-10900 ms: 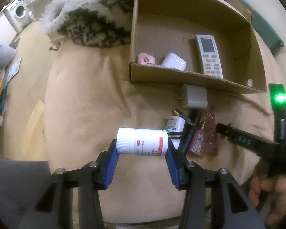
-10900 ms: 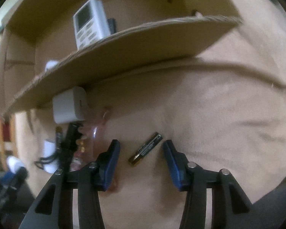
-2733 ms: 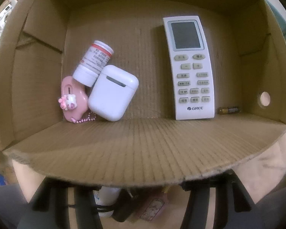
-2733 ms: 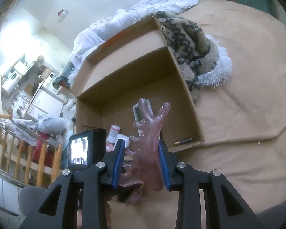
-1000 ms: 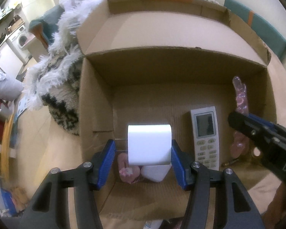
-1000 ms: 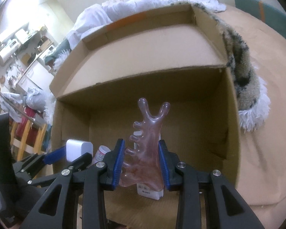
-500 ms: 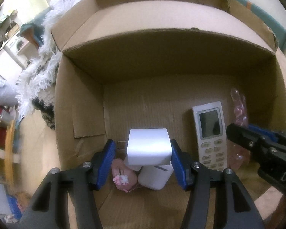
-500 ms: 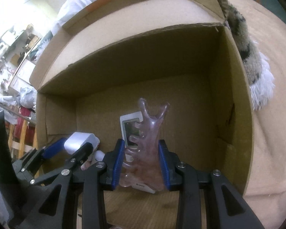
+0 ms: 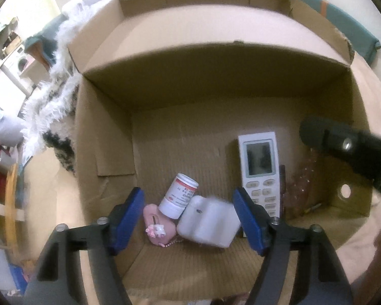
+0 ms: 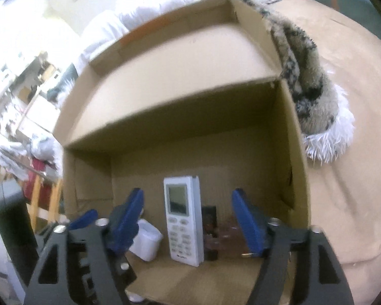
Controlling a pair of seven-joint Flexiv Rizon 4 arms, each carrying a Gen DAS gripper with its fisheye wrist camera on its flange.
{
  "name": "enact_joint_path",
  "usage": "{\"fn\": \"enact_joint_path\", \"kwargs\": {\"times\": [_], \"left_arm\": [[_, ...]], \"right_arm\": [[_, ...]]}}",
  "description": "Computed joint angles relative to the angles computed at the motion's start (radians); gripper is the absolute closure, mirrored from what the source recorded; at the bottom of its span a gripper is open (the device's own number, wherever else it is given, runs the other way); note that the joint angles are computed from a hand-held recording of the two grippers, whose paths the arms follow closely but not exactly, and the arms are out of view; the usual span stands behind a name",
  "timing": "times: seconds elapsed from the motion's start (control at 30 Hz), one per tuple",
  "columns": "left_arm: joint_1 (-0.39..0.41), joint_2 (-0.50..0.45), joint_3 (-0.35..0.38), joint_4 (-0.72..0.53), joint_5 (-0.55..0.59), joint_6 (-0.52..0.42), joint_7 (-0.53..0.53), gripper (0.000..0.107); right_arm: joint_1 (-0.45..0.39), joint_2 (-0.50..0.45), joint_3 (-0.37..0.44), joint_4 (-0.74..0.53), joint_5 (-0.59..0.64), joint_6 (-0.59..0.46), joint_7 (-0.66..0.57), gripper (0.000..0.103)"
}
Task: Organize rigid objects
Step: 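Open both grippers to release the comb and charger in the box, then withdraw both grippers from the box toward the remaining items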
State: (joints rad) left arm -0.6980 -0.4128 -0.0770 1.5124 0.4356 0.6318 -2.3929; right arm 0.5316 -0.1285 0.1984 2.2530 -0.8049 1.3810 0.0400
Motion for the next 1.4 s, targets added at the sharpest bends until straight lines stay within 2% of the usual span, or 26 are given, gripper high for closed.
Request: {"fn": "enact_joint_path", "kwargs": {"times": [0.1, 0.33, 0.47, 0.6, 0.87, 1.07, 1.33, 1.4], "left_arm": [[-0.012, 0.002, 0.002, -0.019, 0.011, -0.045, -0.008, 0.037], [-0.013, 0.029, -0.004, -0.011, 0.031, -0.058, -0.035, 0.037], [-0.011, 0.047, -0.006, -0.011, 0.042, -0.086, -0.049, 0.037], [-0.007, 0.070, -0.015, -0.001, 0.051, -0.092, -0.056, 0.037], [0.020, 0.142, -0.034, 0.073, 0.054, -0.063, -0.078, 0.037], [0.041, 0.206, -0.053, 0.138, 0.066, -0.045, -0.094, 0.037], [0.072, 0.302, -0.089, 0.245, 0.070, -0.018, -0.104, 0.037], [0.076, 0.323, -0.099, 0.263, 0.087, -0.038, -0.124, 0.037]], "right_arm": [[-0.005, 0.014, -0.037, 0.015, -0.105, 0.041, 0.101, 0.005], [-0.063, 0.045, -0.050, 0.024, -0.356, 0.058, 0.318, 0.005], [-0.075, 0.055, -0.004, 0.025, -0.291, 0.001, 0.278, 0.005], [-0.078, 0.050, 0.005, 0.026, -0.277, 0.027, 0.255, 0.005], [-0.087, 0.097, 0.029, 0.059, -0.285, 0.027, 0.273, 0.005], [-0.071, 0.124, 0.065, 0.077, -0.246, -0.001, 0.249, 0.005], [-0.048, 0.173, 0.114, 0.120, -0.234, -0.017, 0.292, 0.005], [-0.043, 0.179, 0.125, 0.135, -0.226, -0.006, 0.313, 0.005]]}}
